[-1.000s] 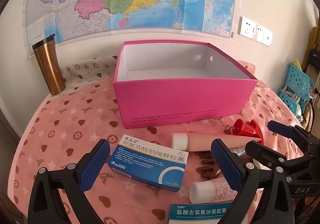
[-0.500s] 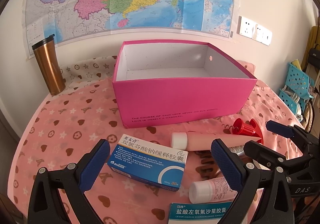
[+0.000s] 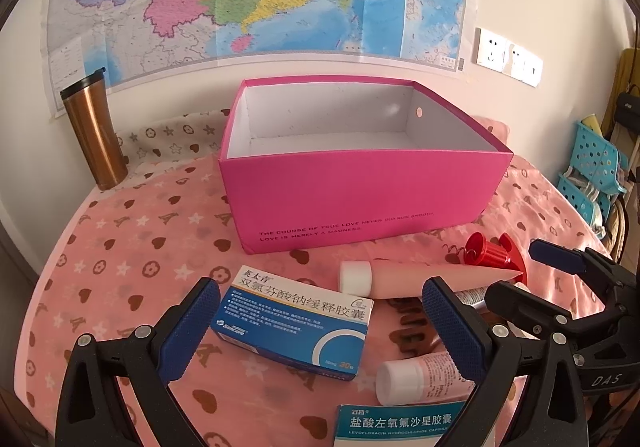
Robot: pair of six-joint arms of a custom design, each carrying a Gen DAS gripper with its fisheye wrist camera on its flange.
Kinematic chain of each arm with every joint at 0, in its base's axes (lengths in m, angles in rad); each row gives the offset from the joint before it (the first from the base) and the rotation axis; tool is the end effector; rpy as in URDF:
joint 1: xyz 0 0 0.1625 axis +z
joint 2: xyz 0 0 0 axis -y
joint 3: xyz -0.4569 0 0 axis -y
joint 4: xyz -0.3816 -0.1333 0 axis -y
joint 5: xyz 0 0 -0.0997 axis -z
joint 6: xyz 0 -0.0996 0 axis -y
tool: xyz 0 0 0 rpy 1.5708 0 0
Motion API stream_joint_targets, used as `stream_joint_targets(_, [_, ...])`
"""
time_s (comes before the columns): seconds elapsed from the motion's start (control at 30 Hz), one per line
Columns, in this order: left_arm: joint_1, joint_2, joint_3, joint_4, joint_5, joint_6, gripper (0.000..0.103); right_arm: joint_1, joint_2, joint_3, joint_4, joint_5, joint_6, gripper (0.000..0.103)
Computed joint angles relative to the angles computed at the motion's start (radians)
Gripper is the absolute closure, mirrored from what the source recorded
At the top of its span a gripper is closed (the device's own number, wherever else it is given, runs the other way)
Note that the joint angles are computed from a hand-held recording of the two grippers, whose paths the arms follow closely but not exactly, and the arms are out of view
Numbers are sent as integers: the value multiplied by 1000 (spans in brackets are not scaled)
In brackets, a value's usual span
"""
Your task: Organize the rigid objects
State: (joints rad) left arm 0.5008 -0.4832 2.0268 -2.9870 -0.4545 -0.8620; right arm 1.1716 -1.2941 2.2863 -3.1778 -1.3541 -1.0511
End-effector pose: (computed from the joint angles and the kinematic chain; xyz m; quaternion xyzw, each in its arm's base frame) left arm -0.3389 -0.4395 -0.0627 0.1214 0.8384 -0.4041 0.3449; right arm -0.0405 -0.4941 0.2606 0.3344 -0.8872 0.2935 0.1224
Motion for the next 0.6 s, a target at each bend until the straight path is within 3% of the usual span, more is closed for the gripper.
stream_joint_targets(0.23, [11, 4, 5, -65, -40, 58, 0, -14, -4, -25, 50, -9, 14, 4])
stream_joint_targets(0.47, [28, 18, -21, -103, -83, 151, 0, -31, 18, -112, 101, -64, 78, 23])
stream_joint_targets(0.6, [35, 22, -23, -125, -111, 192, 0, -49, 6, -123, 148, -51, 54, 30])
